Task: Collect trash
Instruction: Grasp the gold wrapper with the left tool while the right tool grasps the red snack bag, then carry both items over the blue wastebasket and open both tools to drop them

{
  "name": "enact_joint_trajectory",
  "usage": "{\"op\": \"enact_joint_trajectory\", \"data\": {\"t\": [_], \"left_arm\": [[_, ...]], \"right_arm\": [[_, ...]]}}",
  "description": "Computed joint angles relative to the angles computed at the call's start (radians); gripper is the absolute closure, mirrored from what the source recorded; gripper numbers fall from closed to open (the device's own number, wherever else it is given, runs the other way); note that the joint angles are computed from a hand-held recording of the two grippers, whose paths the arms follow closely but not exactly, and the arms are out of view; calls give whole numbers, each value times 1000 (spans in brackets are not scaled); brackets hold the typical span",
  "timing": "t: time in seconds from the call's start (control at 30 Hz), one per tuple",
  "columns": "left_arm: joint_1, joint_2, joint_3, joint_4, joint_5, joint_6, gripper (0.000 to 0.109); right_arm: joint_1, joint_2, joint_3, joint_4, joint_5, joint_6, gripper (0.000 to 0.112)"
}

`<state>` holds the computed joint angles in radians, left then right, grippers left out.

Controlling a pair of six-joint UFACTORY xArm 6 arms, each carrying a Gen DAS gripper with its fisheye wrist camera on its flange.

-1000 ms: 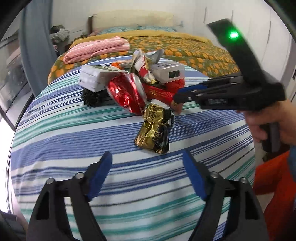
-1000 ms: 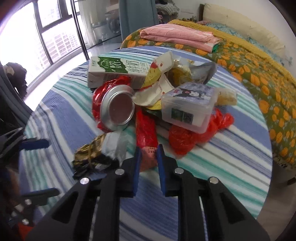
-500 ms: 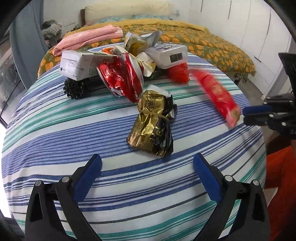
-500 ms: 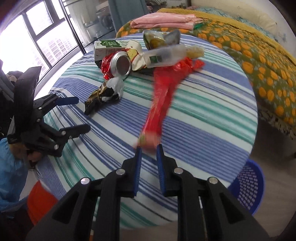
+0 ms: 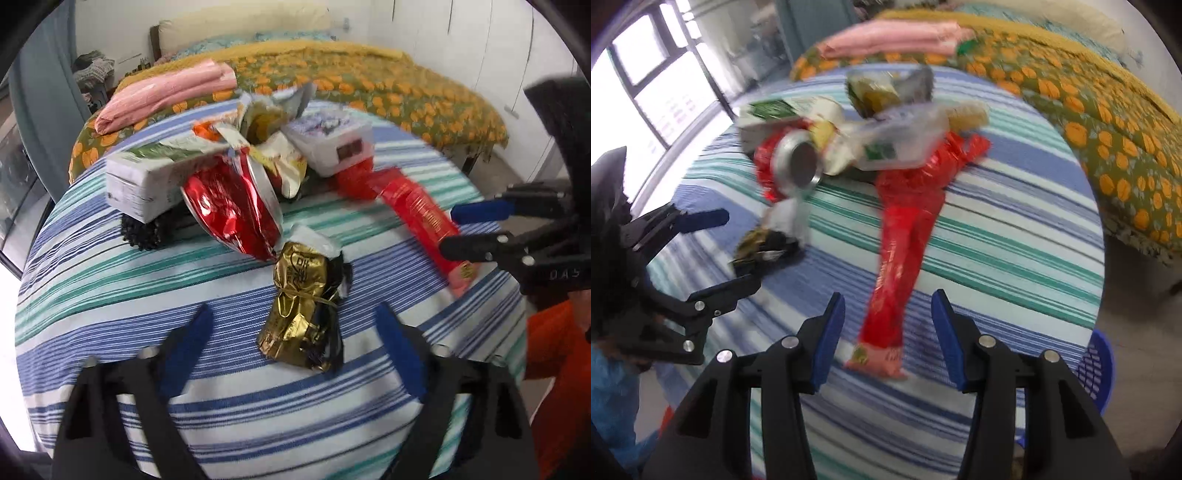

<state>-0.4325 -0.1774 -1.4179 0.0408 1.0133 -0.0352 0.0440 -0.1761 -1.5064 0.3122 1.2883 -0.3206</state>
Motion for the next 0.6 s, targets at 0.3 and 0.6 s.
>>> {"op": "enact_joint_trajectory", "data": {"t": [0.3,0.6], "left_arm": [[-16,-49,26,7,-4,-53,73],[-174,80,-198,-121,3,-108,73]], "right_arm": [[-105,-83,61,153,2,-77,99],[-460,-125,64,256,80,-206,99]]}}
